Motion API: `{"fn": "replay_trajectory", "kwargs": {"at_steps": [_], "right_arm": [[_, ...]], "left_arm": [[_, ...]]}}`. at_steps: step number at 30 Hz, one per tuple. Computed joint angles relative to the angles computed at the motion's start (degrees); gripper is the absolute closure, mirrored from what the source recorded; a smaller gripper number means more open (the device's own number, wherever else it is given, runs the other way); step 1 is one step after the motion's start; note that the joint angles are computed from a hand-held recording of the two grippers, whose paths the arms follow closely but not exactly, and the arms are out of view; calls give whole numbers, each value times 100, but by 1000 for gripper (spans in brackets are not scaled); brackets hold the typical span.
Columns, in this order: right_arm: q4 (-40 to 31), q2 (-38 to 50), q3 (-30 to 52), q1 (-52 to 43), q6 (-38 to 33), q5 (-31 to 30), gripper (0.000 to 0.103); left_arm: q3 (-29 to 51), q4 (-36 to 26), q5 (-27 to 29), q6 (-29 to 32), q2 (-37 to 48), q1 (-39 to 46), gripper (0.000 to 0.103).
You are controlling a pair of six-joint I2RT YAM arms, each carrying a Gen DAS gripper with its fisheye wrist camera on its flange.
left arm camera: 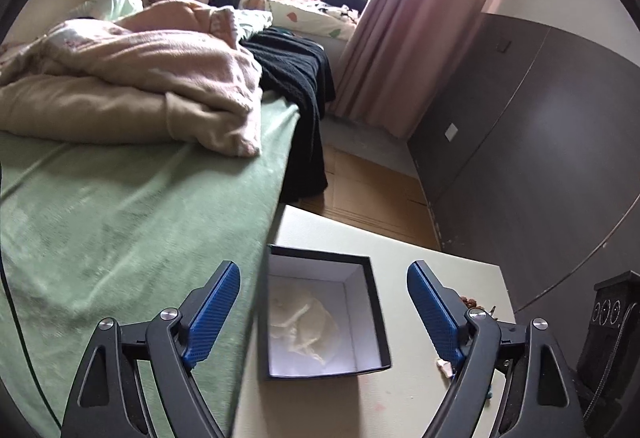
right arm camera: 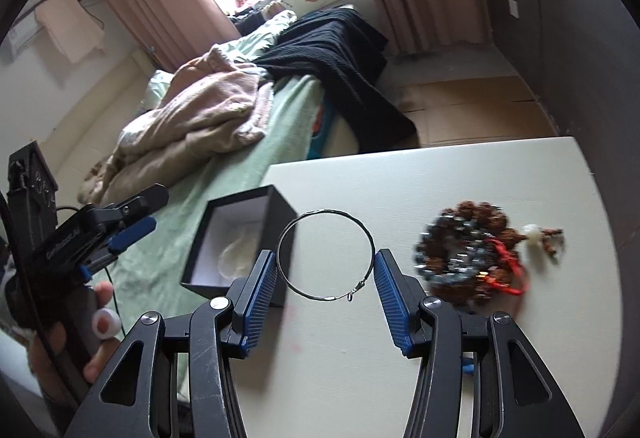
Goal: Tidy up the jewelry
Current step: 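Release the pouch into the black box with the left tool while the right tool drops the bangle in, then move both tools back over the jewelry pile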
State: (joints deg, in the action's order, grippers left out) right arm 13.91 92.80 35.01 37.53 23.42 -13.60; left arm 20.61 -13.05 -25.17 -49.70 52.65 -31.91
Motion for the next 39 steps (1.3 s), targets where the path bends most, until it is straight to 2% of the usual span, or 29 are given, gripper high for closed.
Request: {"fn": "replay_trajectory", "kwargs": {"at_steps": [5, 11, 14, 16, 18, 21, 23, 32, 39], "right_arm": [[454, 455, 300, 437, 458, -131, 52], [884, 1045, 702, 877, 887, -244, 52], [1050, 1356, 913, 970, 1116, -352, 51], [1109, 1540, 1005, 939, 1207, -657, 49], [994, 1546, 1003, 902, 1306, -714, 32], [1017, 1218, 670, 767, 1402, -535, 21], [863, 920, 457, 632, 1457, -400, 18], [-279, -535, -335, 149, 1163, 36, 17], [-703, -930, -593, -526, 982, -89, 17]], "left_arm": [[-321, -325, 510, 58, -809, 737, 17], [-403, -1046, 291, -97, -1572, 1081, 17], [-459, -1138, 735, -117, -1777, 1420, 17], [-559, -1146, 1013, -237, -1930, 1642, 17], [-566, -1169, 1109, -251, -1942, 1735, 17], [-468, -1264, 846, -283, -1885, 1429, 17], [-404, -1235, 575, -314, -1787, 1087, 17], [-101, -555, 94, -389, -616, -125, 17], [211, 55, -153, -433, 534, -947, 17]]}}
